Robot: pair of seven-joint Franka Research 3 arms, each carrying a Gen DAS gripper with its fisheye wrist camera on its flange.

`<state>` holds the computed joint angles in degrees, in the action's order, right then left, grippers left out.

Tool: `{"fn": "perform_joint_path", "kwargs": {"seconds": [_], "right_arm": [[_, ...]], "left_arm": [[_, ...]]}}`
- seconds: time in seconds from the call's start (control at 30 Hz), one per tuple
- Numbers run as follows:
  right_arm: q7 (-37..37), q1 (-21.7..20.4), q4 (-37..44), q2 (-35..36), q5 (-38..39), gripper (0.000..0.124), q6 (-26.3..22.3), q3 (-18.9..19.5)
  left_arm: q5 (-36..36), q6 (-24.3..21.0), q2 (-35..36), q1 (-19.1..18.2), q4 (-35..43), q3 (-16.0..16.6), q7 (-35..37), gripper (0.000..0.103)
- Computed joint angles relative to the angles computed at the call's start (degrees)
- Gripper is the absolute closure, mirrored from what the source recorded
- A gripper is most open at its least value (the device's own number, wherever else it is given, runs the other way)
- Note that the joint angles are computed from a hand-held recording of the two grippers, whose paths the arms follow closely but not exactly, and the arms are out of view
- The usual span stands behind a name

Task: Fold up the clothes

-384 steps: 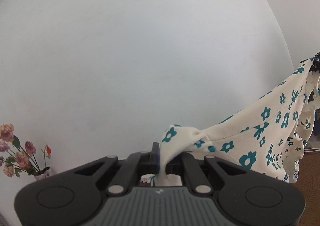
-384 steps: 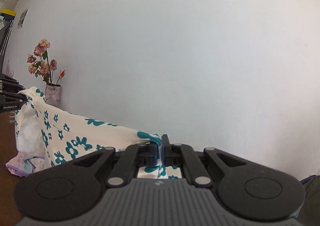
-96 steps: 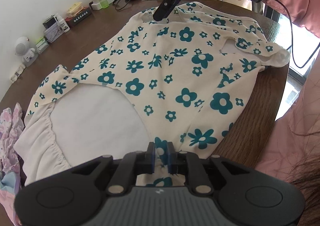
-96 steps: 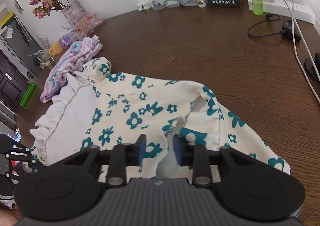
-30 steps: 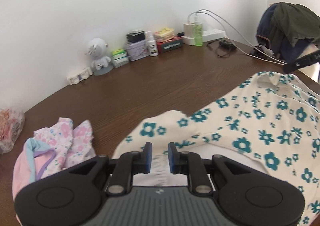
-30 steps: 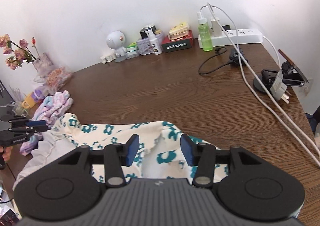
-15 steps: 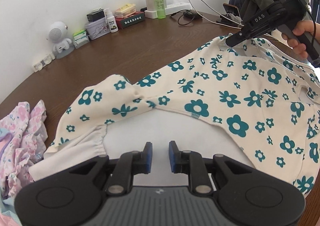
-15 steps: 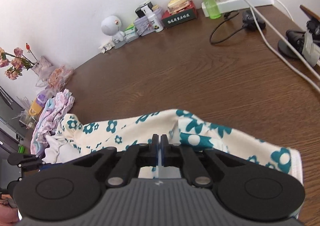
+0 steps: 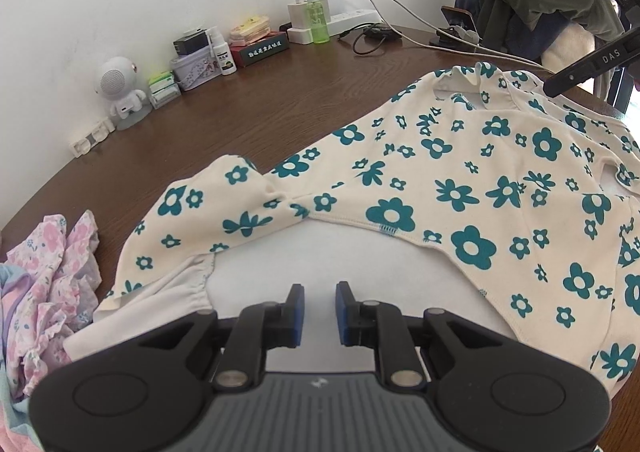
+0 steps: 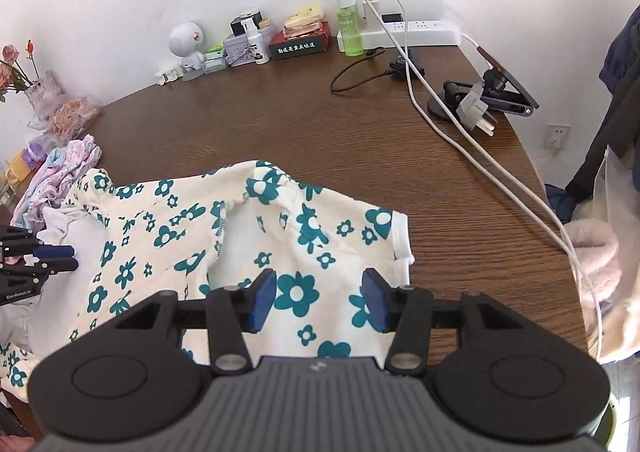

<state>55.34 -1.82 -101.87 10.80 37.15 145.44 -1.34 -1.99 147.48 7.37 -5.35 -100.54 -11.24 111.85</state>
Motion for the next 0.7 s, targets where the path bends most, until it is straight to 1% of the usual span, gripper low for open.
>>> {"fn": "perform_joint_path", "kwargs": {"seconds": [0.1, 0.13, 0.17, 0.2, 0.23, 0.3, 0.4, 0.47, 0.5, 0.6, 0.63, 0.67, 0.7], "right_arm": [[0.6, 1.3, 2.3, 2.8, -2.8, 0.075, 1.4, 0.4], [2.1, 2.1, 3.4, 4.1, -5.3, 0.075, 1.9, 0.2], [3.5, 2.9, 4.5, 5.3, -7.9, 0.080, 2.3, -0.1], [4.6, 3.4, 5.3, 6.1, -9.9, 0.088, 2.5, -0.2], [4.8, 3.3, 5.9, 6.6, -10.2, 0.120, 2.8, 0.0], [5.3, 3.1, 7.2, 7.7, -10.8, 0.119, 3.5, 0.4], [9.3, 3.3, 7.5, 8.7, -12.4, 0.119, 7.4, -0.4], [11.2, 2.9, 7.4, 9.2, -12.0, 0.119, 10.0, -0.3], [11.5, 2.4, 7.5, 9.4, -11.5, 0.119, 10.5, 0.1], [9.3, -0.4, 9.1, 10.5, -7.3, 0.118, 7.9, 2.4], [8.5, -1.0, 9.2, 10.4, -6.2, 0.112, 6.6, 2.9], [7.7, -1.5, 9.3, 10.3, -5.1, 0.101, 5.2, 3.2], [6.1, -2.1, 8.2, 9.3, -3.0, 0.091, 5.5, 3.8]], "left_arm": [[0.5, 0.6, -0.2, -0.1, -0.5, 0.1, -0.2, 0.088], [0.7, 0.8, -0.3, -0.1, -0.7, 0.1, -0.3, 0.088], [0.9, 1.0, -0.4, -0.2, -0.9, 0.1, -0.4, 0.088], [1.1, 1.2, -0.5, -0.2, -1.0, 0.1, -0.4, 0.088], [1.1, 1.3, -0.5, -0.2, -1.2, 0.1, -0.3, 0.088], [0.8, 1.3, -0.7, -0.1, -1.4, 0.0, 0.1, 0.088], [0.1, 1.6, -1.0, -0.1, -1.8, 0.0, 0.7, 0.088], [-0.3, 1.8, -1.1, -0.1, -2.0, 0.0, 0.8, 0.088], [-0.3, 1.8, -1.1, -0.1, -2.1, 0.0, 0.7, 0.088], [-0.3, 2.1, -1.2, -0.2, -2.3, 0.1, 0.4, 0.088], [-0.4, 2.2, -1.2, -0.2, -2.3, 0.1, 0.3, 0.088], [-0.3, 2.2, -1.3, -0.2, -2.3, 0.1, 0.3, 0.088], [-0.3, 2.3, -1.3, -0.2, -2.4, 0.1, 0.2, 0.088]]}}
